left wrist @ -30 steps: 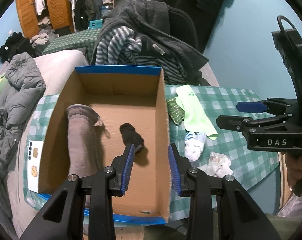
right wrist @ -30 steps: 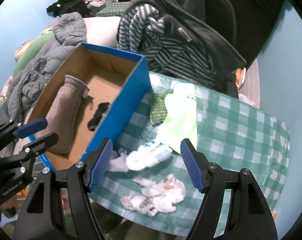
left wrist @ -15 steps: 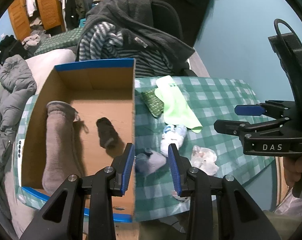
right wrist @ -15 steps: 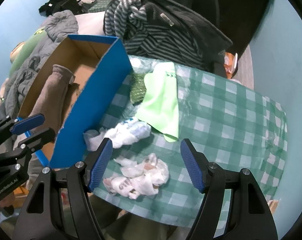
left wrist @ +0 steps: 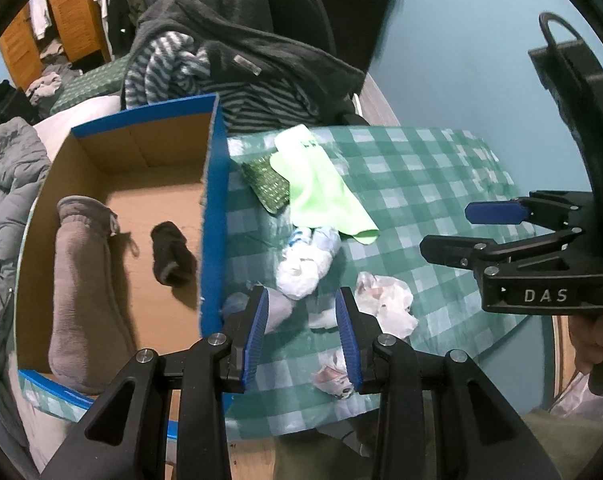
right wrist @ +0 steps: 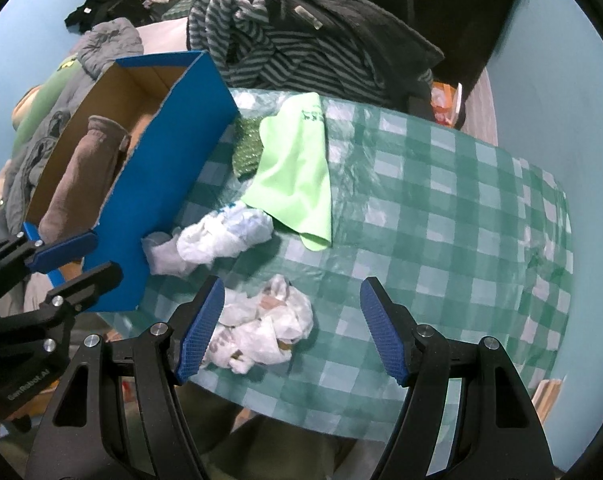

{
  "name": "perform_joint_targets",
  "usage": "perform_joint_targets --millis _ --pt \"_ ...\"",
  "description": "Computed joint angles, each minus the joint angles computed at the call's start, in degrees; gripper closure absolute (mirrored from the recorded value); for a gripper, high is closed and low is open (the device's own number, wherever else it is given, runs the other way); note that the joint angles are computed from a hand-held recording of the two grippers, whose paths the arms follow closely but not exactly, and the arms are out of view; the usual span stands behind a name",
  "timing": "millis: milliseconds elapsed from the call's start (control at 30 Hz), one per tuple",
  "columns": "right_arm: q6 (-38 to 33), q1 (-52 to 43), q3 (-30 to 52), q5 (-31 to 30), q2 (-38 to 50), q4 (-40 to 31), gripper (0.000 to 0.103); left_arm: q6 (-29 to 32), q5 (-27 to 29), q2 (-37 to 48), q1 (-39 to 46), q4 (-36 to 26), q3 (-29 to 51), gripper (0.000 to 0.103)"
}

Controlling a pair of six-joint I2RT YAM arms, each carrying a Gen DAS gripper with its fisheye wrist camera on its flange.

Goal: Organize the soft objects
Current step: 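Move both tools back over the white plastic bundles on the table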

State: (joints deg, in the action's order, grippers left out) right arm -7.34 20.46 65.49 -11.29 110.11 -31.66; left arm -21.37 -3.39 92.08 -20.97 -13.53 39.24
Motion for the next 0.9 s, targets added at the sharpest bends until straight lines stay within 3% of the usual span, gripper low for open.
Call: perform_joint_targets --millis 367,900 --pt "-0.22 -1.35 -2.14 0.0 -0.32 0.74 0.032 -0.35 1.16 5.95 0.4 2.12 0.44 0.068" --pt "2.11 0.62 -4.59 -0.11 1.21 2.65 0.031 1.53 3.14 7.83 5.29 4.62 -2.89 0.068"
